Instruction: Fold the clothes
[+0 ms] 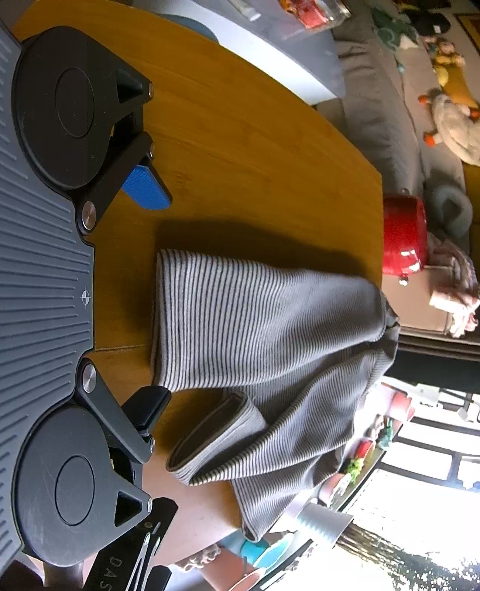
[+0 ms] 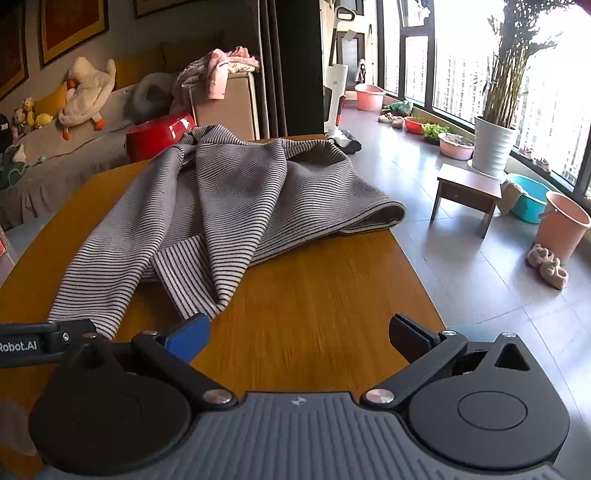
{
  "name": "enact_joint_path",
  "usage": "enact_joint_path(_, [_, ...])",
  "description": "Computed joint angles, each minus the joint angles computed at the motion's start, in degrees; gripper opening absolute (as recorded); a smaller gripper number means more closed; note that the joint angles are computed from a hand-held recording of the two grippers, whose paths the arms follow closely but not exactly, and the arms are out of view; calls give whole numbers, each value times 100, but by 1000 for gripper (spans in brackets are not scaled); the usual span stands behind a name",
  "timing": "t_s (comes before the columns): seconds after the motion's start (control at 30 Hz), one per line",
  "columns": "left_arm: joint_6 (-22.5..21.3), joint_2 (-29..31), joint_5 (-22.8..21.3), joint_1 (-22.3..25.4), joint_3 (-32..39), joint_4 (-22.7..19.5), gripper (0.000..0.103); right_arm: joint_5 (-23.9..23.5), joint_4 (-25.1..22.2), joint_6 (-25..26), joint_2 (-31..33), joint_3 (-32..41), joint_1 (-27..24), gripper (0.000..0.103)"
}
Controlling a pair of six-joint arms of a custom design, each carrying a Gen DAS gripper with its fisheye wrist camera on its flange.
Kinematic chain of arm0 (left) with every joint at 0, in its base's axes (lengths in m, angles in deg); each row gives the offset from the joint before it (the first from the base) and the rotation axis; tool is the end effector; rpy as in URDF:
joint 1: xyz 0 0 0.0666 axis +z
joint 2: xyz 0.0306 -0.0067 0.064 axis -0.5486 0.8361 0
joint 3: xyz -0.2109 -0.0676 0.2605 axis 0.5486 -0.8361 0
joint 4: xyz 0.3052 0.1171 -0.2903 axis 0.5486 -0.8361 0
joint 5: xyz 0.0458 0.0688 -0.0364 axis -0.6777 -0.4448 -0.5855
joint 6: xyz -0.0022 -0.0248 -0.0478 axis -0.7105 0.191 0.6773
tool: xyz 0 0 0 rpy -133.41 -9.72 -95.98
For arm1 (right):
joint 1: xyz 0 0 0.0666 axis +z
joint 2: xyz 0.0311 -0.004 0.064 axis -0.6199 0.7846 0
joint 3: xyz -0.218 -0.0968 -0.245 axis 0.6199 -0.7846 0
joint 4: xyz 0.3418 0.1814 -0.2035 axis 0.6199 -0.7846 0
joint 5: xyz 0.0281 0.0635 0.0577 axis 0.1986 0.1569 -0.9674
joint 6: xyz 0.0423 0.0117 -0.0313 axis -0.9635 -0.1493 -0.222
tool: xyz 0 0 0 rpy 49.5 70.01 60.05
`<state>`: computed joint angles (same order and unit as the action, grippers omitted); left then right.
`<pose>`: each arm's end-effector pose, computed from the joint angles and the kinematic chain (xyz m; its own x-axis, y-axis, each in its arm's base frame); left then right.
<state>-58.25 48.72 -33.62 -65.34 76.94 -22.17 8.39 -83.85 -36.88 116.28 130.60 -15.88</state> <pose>0.4818 -0.3020 0.2764 -0.6964 0.2771 -0.6620 0.4381 0.8948 -0.0863 0.3618 0.1258 0.2593 -0.5212 0.3970 -0.7555 0.5478 0.8344 0.0605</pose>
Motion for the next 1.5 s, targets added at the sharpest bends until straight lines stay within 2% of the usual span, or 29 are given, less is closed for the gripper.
enact_joint_path(0.57, [-148,-22,30,39,-59,-42,103,168,15,-83,133,49,122,103])
enact_joint_path(1.5, [-162,-6,16,19,-100,21,103,2,-63,36,178,107,38,103])
